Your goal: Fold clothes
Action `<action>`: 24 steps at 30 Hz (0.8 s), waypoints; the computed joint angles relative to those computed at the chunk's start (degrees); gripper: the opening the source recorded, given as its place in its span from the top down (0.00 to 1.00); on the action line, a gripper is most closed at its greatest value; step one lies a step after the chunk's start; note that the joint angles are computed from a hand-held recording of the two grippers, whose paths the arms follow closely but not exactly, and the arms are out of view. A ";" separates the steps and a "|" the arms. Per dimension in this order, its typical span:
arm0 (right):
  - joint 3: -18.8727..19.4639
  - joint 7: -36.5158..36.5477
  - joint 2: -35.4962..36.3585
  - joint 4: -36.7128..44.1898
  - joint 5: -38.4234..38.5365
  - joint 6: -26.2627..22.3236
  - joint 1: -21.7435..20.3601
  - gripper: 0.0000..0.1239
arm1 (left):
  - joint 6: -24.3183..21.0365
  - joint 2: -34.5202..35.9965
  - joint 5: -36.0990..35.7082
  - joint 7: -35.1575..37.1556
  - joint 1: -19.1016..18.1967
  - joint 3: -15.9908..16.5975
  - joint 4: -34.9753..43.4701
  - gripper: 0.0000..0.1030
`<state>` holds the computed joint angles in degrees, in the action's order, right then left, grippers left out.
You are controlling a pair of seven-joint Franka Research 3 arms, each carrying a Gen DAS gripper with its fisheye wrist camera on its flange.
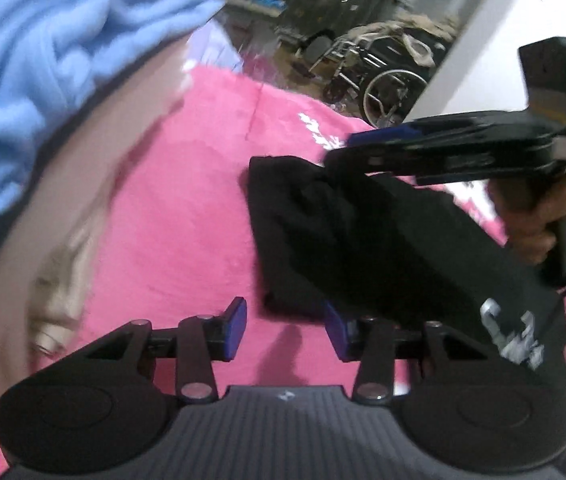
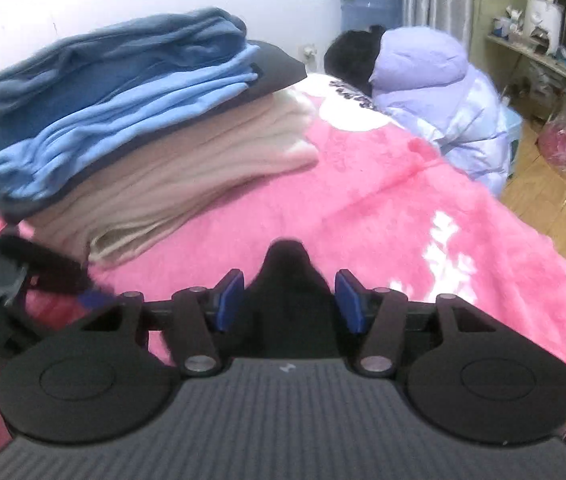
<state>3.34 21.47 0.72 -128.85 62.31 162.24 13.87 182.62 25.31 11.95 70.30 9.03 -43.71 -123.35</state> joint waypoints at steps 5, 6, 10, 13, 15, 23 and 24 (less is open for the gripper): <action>-0.03 15.22 8.76 8.50 -18.34 -0.61 0.73 0.61 | -4.68 3.86 -0.91 0.35 -7.90 6.98 6.50 0.79; -0.52 19.52 10.49 10.30 -22.78 -1.89 0.95 0.61 | -4.82 4.33 -1.43 0.24 -9.50 8.52 7.26 0.83; -1.95 32.50 14.57 14.94 -35.15 -7.71 1.35 0.95 | -2.06 4.66 -4.10 -0.56 -9.67 8.91 6.36 0.95; 3.47 24.99 13.91 14.30 -24.72 -5.85 -3.74 0.97 | 1.46 2.26 -3.18 -3.50 -13.86 13.94 4.22 0.95; 6.84 15.67 12.98 13.91 -12.96 -5.37 -6.87 0.97 | 3.37 0.75 -2.13 -5.99 -17.95 18.62 3.13 0.95; 6.56 5.30 16.32 16.77 5.00 -6.01 -6.58 0.97 | 4.95 -2.27 0.80 -13.69 -29.30 30.32 0.03 0.95; 6.45 5.47 17.36 17.37 5.65 -4.89 -6.09 0.97 | 4.80 -2.28 1.21 -14.21 -30.48 31.50 0.22 0.95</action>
